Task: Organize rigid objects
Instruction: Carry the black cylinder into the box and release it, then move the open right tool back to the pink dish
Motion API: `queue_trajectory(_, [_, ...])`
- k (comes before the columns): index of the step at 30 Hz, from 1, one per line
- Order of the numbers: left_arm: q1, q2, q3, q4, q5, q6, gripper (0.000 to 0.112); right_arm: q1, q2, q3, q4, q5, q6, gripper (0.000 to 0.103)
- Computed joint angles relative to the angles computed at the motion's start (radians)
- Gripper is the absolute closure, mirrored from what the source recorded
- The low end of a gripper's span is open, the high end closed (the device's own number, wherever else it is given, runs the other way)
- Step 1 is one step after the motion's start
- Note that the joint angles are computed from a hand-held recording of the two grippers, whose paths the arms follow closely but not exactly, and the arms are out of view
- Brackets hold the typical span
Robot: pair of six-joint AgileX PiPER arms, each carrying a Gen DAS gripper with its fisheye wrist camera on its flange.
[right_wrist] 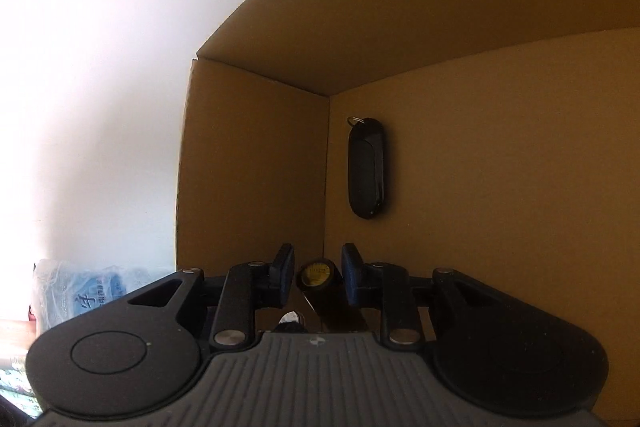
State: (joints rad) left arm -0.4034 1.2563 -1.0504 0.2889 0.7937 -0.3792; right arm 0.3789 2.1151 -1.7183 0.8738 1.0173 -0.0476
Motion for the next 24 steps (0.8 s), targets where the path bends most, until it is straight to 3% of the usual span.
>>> queue_trajectory(6, [0.035, -0.022, -0.004, -0.061, -0.010, 0.022, 0.070, -0.008, 0.029, -0.055, 0.008, -0.014, 0.042, 0.075])
queue_trajectory(10, [0.030, -0.083, 0.025, -0.075, -0.010, 0.014, 0.062, -0.039, -0.028, 0.033, 0.128, -0.052, -0.050, 0.075])
queue_trajectory(15, [-0.013, -0.178, 0.065, -0.065, -0.011, -0.009, 0.056, -0.103, -0.206, 0.237, 0.231, -0.060, -0.218, 0.075])
queue_trajectory(24, [-0.260, -0.389, 0.173, 0.067, 0.029, -0.254, 0.050, -0.325, -0.587, 0.642, 0.377, 0.061, -0.496, 0.075])
